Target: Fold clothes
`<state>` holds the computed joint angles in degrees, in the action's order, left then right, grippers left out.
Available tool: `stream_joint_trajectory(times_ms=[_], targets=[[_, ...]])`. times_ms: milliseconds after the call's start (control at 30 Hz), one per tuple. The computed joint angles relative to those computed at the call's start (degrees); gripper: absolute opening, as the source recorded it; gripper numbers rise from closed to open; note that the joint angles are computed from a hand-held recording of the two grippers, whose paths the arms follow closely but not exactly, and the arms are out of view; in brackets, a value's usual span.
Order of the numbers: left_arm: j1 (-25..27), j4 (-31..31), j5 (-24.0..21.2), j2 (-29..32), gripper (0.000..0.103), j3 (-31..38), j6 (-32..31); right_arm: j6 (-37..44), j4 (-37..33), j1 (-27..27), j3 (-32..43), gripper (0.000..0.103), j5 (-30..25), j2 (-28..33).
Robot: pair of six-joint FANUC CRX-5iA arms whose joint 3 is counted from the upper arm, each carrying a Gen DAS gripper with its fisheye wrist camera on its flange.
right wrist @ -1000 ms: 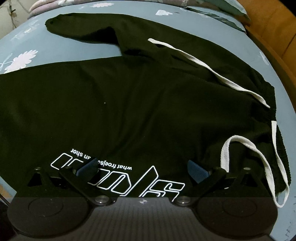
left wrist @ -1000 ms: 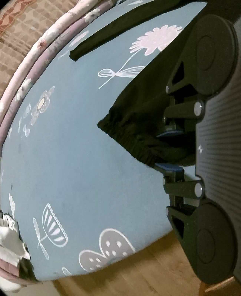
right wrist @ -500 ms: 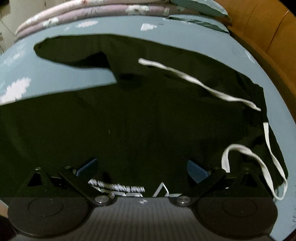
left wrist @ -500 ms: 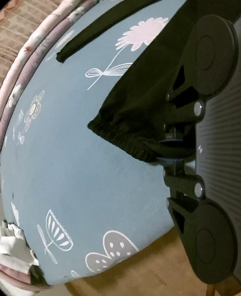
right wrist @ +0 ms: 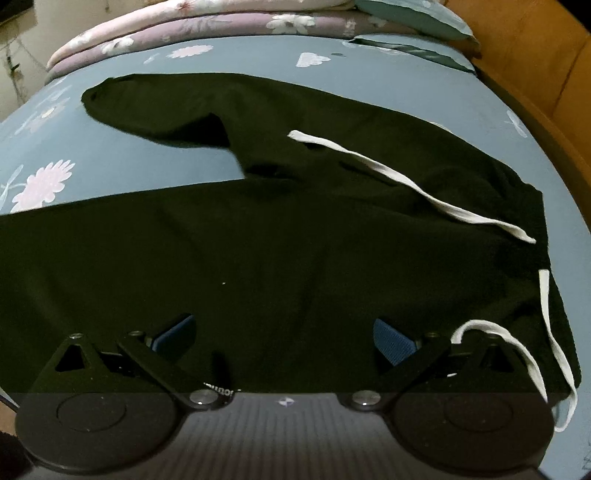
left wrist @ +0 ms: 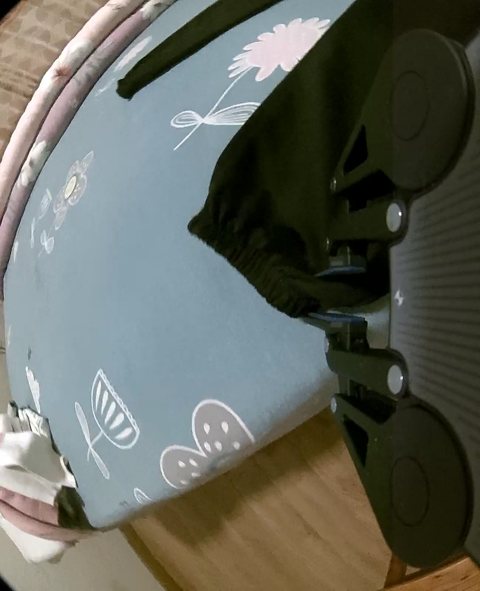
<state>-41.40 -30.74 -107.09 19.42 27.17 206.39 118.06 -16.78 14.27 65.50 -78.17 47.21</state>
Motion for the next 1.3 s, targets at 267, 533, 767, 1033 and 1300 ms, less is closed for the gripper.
stream_joint_trajectory(times_ms=[267,533,767,1033,1300], targets=[[-1.45,-5.64,-9.73,3.4,0.038,10.6,-9.8,2.31,-4.26,0.1,0.12,0.103,0.06,-0.72],[1.14,-6.44,7.97,4.93,0.045,10.9,-26.45,10.9,-11.26,3.45,0.87,0.103,-4.69,-0.76],[2.87,-2.84,10.83,6.54,0.045,8.63,-32.4,11.85,-8.97,7.68,-7.36,0.103,-0.45,-3.63],[4.48,-2.04,12.76,0.83,0.053,-0.42,-26.29,3.93,-3.2,12.26,-8.01,0.103,8.41,-1.87],[6.0,-1.63,26.11,-4.09,0.056,-4.93,-31.62,-0.53,-1.5,13.2,-8.59,0.103,10.22,-1.76]])
